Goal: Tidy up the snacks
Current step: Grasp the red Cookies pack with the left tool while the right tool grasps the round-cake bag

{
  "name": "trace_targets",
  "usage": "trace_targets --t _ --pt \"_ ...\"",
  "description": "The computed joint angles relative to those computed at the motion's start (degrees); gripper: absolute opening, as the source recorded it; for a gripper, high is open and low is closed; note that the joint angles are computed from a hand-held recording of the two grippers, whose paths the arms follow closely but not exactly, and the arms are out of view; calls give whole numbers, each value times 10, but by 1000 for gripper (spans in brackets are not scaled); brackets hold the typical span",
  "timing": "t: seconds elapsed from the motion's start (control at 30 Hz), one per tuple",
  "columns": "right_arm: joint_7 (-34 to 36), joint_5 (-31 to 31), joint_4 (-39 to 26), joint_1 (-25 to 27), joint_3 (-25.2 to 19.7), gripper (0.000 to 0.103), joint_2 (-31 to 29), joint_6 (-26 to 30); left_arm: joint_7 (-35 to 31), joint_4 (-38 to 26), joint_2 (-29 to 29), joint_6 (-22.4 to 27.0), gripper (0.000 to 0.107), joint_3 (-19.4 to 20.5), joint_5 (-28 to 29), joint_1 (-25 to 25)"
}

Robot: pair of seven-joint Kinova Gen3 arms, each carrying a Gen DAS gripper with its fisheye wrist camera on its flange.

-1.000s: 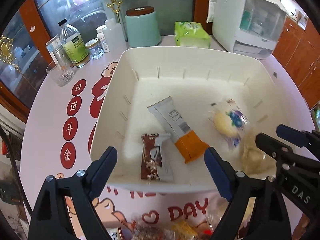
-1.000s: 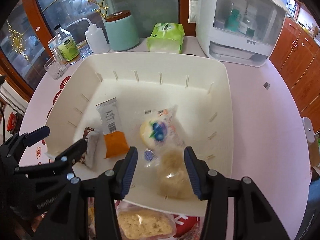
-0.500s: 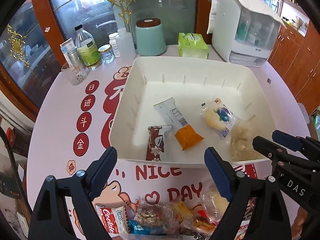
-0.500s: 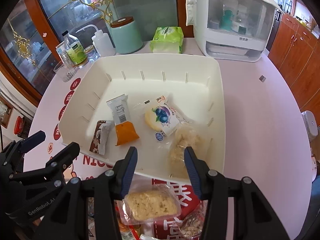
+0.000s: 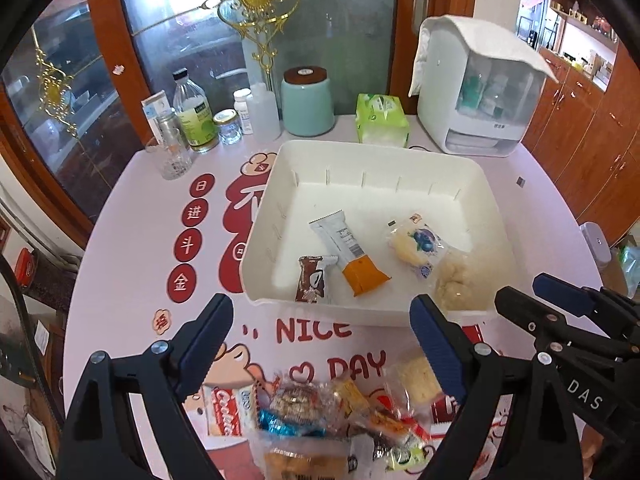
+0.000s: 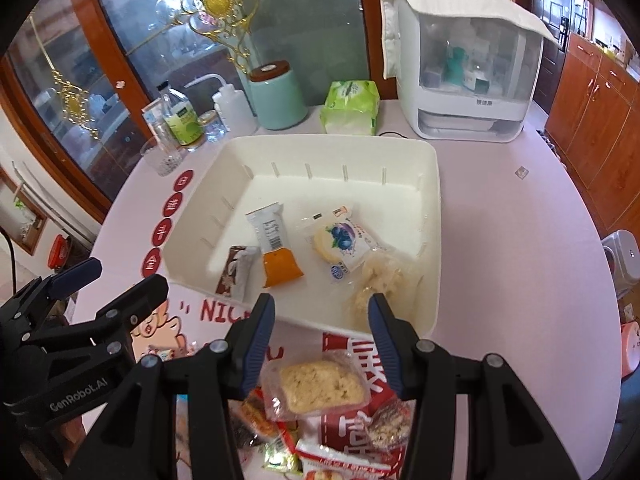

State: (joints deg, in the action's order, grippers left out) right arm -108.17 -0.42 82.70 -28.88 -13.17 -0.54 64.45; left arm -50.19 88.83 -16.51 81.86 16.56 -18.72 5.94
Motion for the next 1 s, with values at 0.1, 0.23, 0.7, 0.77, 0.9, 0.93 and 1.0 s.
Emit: trace_targets --t 0.1,0.23,0.7,0.77,0.9,0.93,1.0 --pt "19 -26 10 4 3 52 -22 1 1 -4 -22 27 90 11 -4 0" --pt "29 -49 28 7 -2 56 -51 2 -17 2 -62 48 90 6 5 -7" --pt "-58 -88 111 -2 -52 68 -101 -12 -192 105 -212 72 91 -115 44 -37" --pt "-80 -87 127 -11 -62 71 -102 -20 -224 124 -227 68 91 -139 46 -35" --pt "-116 -90 158 -36 -81 85 -95 -49 -294 162 -251 52 91 -187 54 -23" --pt "-125 -88 164 -42 -85 87 -93 -54 -315 173 -255 46 91 -203 58 -16" --pt "-158 -65 173 -57 -104 93 -82 -68 -349 193 -256 34 91 -218 61 -12"
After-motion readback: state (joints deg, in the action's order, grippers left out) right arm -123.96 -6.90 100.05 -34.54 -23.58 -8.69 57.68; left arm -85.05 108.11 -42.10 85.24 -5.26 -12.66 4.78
